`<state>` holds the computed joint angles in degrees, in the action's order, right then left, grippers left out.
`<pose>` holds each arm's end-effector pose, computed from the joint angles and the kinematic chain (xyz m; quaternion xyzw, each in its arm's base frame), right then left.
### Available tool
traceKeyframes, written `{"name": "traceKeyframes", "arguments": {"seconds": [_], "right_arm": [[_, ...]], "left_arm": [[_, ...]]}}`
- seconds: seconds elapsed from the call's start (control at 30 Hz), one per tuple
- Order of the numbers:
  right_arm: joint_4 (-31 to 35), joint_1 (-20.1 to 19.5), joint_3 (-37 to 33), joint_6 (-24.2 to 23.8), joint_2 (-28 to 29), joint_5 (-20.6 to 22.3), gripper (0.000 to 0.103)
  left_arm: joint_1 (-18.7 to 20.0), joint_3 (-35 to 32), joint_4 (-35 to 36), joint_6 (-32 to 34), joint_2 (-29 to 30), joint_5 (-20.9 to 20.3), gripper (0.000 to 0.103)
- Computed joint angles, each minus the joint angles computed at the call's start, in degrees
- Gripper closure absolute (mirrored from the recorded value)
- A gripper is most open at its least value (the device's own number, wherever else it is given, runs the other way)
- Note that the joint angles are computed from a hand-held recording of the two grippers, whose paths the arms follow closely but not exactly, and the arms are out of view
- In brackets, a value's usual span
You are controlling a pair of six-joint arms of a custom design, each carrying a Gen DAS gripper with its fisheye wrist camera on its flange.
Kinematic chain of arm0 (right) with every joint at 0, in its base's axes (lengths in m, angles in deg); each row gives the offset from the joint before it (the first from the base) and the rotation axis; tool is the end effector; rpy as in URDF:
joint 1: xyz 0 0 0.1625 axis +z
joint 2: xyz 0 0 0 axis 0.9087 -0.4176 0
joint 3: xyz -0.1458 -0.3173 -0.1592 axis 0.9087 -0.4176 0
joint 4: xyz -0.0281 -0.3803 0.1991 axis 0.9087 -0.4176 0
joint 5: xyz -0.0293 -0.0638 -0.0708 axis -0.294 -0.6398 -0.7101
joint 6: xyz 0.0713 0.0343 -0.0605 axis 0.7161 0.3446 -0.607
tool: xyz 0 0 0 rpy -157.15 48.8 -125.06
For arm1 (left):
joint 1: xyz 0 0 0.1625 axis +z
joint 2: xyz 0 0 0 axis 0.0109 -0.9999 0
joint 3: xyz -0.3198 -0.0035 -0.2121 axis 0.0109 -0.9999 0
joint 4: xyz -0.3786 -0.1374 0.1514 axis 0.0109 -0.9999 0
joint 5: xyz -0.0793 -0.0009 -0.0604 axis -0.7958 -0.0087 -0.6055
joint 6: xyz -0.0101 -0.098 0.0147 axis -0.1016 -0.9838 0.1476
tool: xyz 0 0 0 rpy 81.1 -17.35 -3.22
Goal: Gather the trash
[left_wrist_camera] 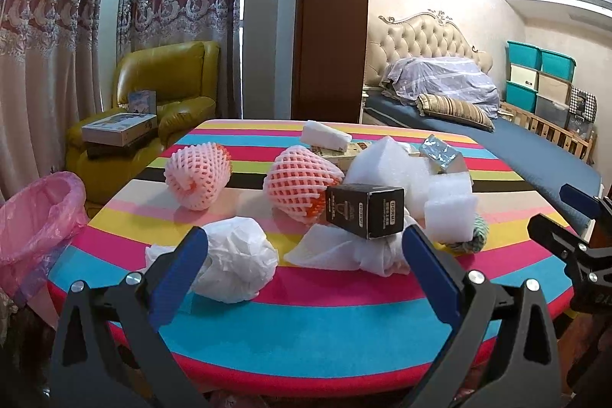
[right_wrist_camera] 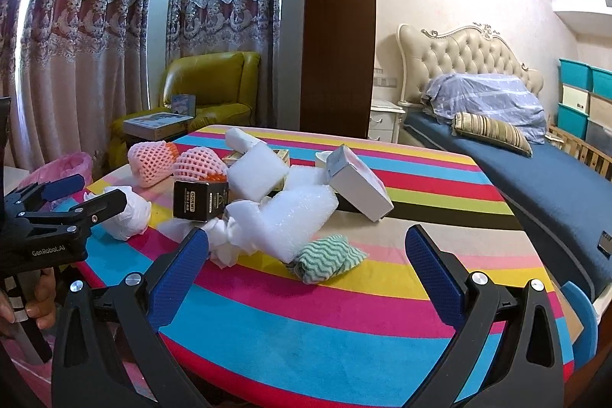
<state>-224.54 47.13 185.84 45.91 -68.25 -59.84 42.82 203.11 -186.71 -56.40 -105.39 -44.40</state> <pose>0.2353 -0.3485 0.0657 0.2931 -0.7877 0.4665 0.2755 -0.0864 -0.3796 0.1741 0.2182 0.7901 -0.4897 0.2970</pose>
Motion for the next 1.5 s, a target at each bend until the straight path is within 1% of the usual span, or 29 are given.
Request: {"name": "traceKeyframes", "arguments": {"seconds": [0.63,1.5], "right_arm": [[-0.39,-0.45,0.14,0.26,0.47,1.44,0.007],[-0.73,-0.93,0.24,0.43,1.07,2.51,0.007]], "left_arm": [[-0.85,0.80,-2.67,1.66,0.62,0.27,0.005],[-0.58,1.16,-2.14,0.96,-0.28,0.12,0.005]]}}
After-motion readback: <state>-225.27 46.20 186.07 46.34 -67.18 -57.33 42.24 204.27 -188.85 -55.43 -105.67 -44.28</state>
